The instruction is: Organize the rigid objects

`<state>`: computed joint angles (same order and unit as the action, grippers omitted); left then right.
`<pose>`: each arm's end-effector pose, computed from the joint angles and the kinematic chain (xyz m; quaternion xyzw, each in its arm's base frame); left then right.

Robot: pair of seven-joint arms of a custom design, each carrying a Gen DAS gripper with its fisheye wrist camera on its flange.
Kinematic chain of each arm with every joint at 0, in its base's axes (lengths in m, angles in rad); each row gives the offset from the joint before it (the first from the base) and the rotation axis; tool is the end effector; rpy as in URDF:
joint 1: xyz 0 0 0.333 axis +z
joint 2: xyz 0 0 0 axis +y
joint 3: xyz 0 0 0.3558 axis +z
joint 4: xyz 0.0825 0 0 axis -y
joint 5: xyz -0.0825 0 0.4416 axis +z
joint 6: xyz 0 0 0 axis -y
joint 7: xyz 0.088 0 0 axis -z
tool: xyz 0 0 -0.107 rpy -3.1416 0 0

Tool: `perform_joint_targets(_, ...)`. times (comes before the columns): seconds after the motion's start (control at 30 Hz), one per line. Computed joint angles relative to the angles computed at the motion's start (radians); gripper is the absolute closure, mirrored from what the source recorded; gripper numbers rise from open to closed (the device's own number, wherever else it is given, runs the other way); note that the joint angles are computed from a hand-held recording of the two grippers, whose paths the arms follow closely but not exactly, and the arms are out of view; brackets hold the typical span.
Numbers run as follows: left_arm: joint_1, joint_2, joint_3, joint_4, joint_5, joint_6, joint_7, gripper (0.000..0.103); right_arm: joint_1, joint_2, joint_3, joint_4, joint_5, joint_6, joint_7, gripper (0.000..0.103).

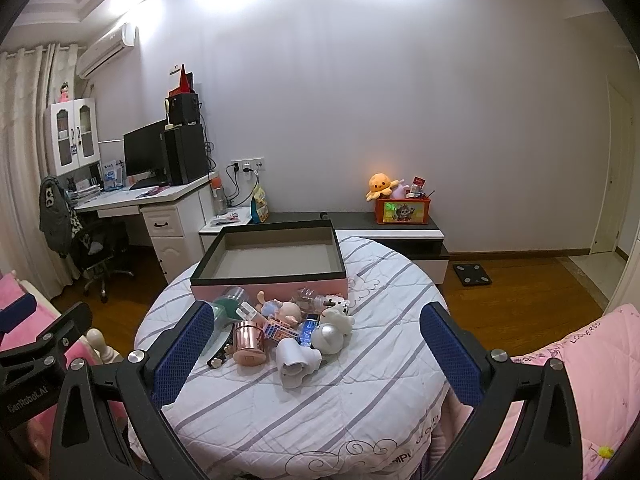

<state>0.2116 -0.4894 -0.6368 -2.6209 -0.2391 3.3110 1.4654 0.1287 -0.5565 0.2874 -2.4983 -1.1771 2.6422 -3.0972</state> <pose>0.4303 -0.1956 0.5191 -0.5441 0.6483 -0.4099 0.3402 0.4059 0.2195 0.5409 -0.5083 0.6763 -0.4090 0.3420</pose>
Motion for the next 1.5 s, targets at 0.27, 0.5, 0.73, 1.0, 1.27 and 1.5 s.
perform_joint_targets(0.27,-0.008,-0.007,0.004,-0.005,-0.004,0.007,0.000,0.000,-0.002,-0.006,0.005,-0.003,-0.009,-0.004,0.013,0.000)
perform_joint_targets(0.5,-0.007,-0.010,0.004,-0.005,-0.005,0.004,0.002,0.000,-0.001,-0.007,0.003,-0.004,-0.008,-0.004,0.012,0.000)
perform_joint_targets(0.73,-0.008,-0.012,0.005,-0.006,-0.005,0.004,0.001,0.000,-0.001,-0.007,0.004,-0.004,-0.011,-0.005,0.015,0.000)
perform_joint_targets(1.0,-0.011,-0.015,0.008,-0.008,-0.005,0.004,0.000,0.000,-0.002,-0.009,0.003,-0.004,-0.012,-0.009,0.014,0.000)
perform_joint_targets(1.27,-0.011,-0.017,0.007,-0.009,-0.007,0.005,-0.001,0.000,-0.001,-0.010,0.003,-0.005,-0.011,-0.010,0.012,0.000)
perform_joint_targets(1.5,-0.011,-0.015,0.007,-0.009,-0.006,0.007,0.002,0.000,-0.004,-0.011,0.002,-0.004,-0.012,-0.007,0.016,0.000)
